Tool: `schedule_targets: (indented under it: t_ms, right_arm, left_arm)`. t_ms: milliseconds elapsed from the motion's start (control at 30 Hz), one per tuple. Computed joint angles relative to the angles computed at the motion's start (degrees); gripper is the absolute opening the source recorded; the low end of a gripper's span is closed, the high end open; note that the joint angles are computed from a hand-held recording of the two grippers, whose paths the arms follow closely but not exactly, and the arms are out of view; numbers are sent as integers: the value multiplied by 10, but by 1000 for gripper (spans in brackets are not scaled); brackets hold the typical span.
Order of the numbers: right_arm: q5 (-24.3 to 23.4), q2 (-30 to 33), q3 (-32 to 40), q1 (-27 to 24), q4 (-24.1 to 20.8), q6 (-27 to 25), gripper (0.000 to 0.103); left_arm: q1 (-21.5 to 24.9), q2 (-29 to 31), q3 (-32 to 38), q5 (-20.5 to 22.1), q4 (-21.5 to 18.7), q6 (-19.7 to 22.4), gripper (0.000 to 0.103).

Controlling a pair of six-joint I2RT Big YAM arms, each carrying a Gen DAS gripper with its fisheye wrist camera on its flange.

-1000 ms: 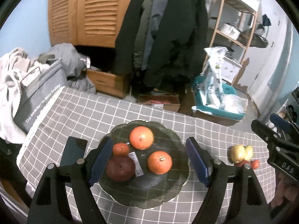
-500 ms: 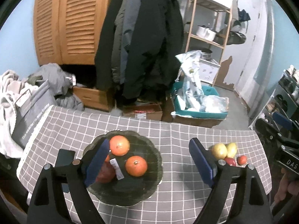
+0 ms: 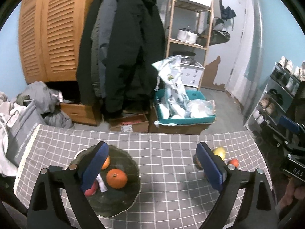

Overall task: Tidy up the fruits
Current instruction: 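Withdraw both open tools from the bowl toward the pears and red apple, then reach the left tool toward a yellow-green pear while the right tool grasps the large red apple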

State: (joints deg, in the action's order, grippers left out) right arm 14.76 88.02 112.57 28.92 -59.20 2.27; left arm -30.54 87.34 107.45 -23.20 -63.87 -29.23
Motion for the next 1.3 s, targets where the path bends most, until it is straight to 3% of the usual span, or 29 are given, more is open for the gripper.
schedule_targets:
  t_ms: [600, 1300]
  right_arm:
    - [0, -24, -50, -57, -5, 18, 92]
    - [-65, 56, -57, -86, -77, 69, 92]
  left_arm:
    - [-22, 83, 76, 31, -20, 19, 95]
    - [-10, 166, 88, 49, -58, -4, 95]
